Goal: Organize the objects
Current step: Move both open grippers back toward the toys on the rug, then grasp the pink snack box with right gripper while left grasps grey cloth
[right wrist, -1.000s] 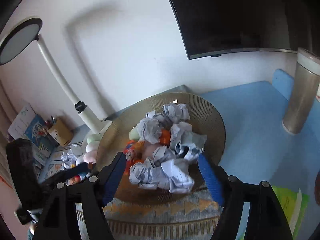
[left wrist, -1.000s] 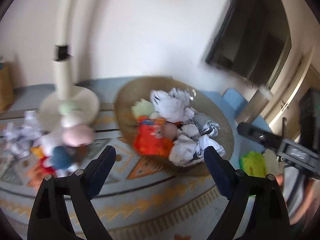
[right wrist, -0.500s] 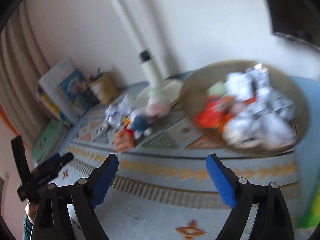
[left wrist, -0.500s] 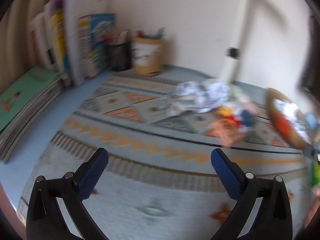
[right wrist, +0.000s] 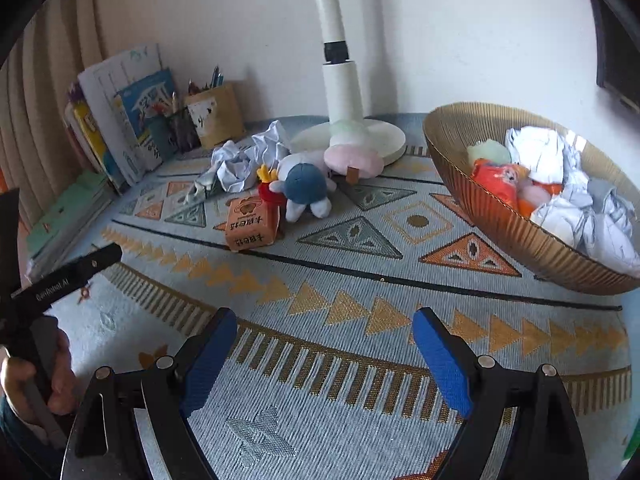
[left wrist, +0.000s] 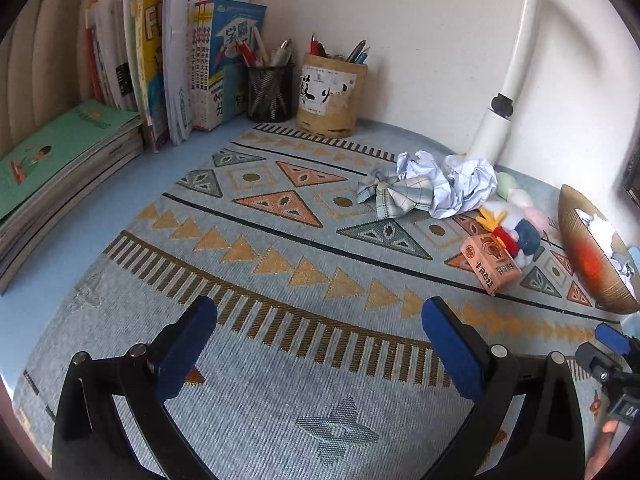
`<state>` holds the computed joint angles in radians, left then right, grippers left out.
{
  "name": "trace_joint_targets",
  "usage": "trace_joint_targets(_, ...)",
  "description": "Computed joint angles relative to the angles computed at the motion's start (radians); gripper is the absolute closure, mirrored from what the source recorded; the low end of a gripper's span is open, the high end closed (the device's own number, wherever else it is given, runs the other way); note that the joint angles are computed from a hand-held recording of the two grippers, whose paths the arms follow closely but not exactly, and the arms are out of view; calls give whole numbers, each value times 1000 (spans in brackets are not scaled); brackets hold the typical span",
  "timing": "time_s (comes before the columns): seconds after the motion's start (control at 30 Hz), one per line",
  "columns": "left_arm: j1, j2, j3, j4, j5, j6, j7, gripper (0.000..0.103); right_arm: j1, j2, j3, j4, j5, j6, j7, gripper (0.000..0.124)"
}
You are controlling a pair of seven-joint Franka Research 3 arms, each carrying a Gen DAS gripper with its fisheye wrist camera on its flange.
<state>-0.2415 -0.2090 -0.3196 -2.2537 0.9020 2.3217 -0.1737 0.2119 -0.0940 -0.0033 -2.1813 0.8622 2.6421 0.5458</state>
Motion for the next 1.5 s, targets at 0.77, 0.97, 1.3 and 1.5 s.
trace_joint_targets(0.77, 77, 405, 153, 411, -397, 272, 834, 17, 49, 340, 80, 415, -405, -149, 382, 35)
trace_joint_targets(0.97, 77, 355, 166, 343, -430, 295, 846, 65, 55, 333, 108, 375, -449, -27, 360, 78)
trace_joint_targets(1.3, 36, 83, 98, 45, -453, 376, 824, 85, -26, 138, 74, 210, -231, -246, 116, 79)
trace_joint_targets(1.5, 13, 17, 51, -64, -463, 420, 746, 66, -37, -23, 9, -5, -263, -151, 55, 79)
